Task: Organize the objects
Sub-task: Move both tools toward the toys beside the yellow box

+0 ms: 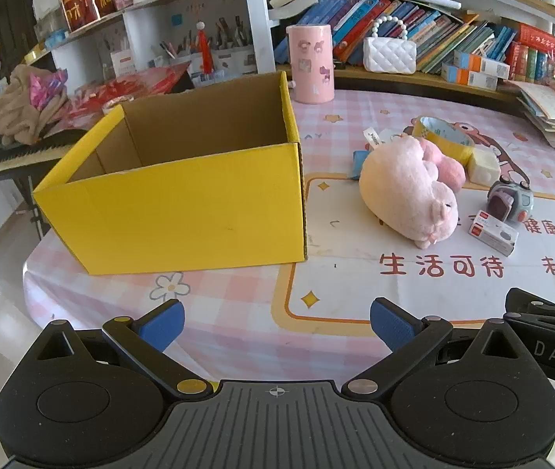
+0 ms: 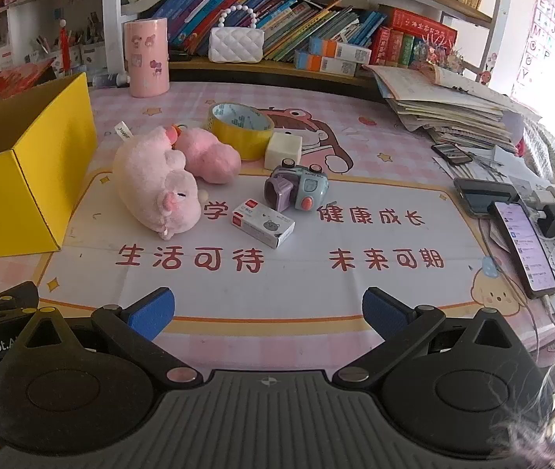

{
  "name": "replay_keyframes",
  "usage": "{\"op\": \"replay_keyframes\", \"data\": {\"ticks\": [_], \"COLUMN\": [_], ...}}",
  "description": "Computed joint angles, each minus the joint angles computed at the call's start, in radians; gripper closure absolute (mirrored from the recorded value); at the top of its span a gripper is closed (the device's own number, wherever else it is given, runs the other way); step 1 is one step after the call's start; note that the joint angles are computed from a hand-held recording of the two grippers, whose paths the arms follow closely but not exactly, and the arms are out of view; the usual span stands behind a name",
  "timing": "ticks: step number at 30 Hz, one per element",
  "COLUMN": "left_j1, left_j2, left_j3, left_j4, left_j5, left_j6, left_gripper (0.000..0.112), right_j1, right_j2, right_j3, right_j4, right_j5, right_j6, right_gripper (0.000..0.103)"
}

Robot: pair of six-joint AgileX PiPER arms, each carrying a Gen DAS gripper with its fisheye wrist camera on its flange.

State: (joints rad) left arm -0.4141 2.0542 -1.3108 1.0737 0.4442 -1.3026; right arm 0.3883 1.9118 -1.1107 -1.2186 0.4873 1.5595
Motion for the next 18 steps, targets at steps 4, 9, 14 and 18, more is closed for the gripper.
{"op": "replay_keyframes", "data": {"ticks": [4, 9, 14, 18], "left_j1": [-0.009, -0.018, -0.013, -0.023], "left_j2": [0.028, 0.069, 0.094, 0.122], "left_j3": [-0.047, -0.116, -0.166, -0.213], "left_j4": [-0.054, -0.138, -0.249, -0.276], "left_j5": [0.024, 0.053, 0.026, 0.032], "left_j6": [0.042, 0.103, 0.183, 0.198], "left_gripper": [0.01, 0.01, 0.01, 0.01], "right_j1": [-0.031, -0.08, -0.15, -0.208], "right_j2": [0.015, 0.039, 0.067, 0.108], "right_j3": [-0.019, -0.051, -0.085, -0.139], "right_j4": [0.024, 0.074, 0.15, 0.362], "right_j5": [-0.033, -0.082, -0.181, -0.261], "right_j6": [-0.052, -0.15, -0.291, -0.565], "right_gripper": [0.0, 0.0, 0.011, 0.035]}}
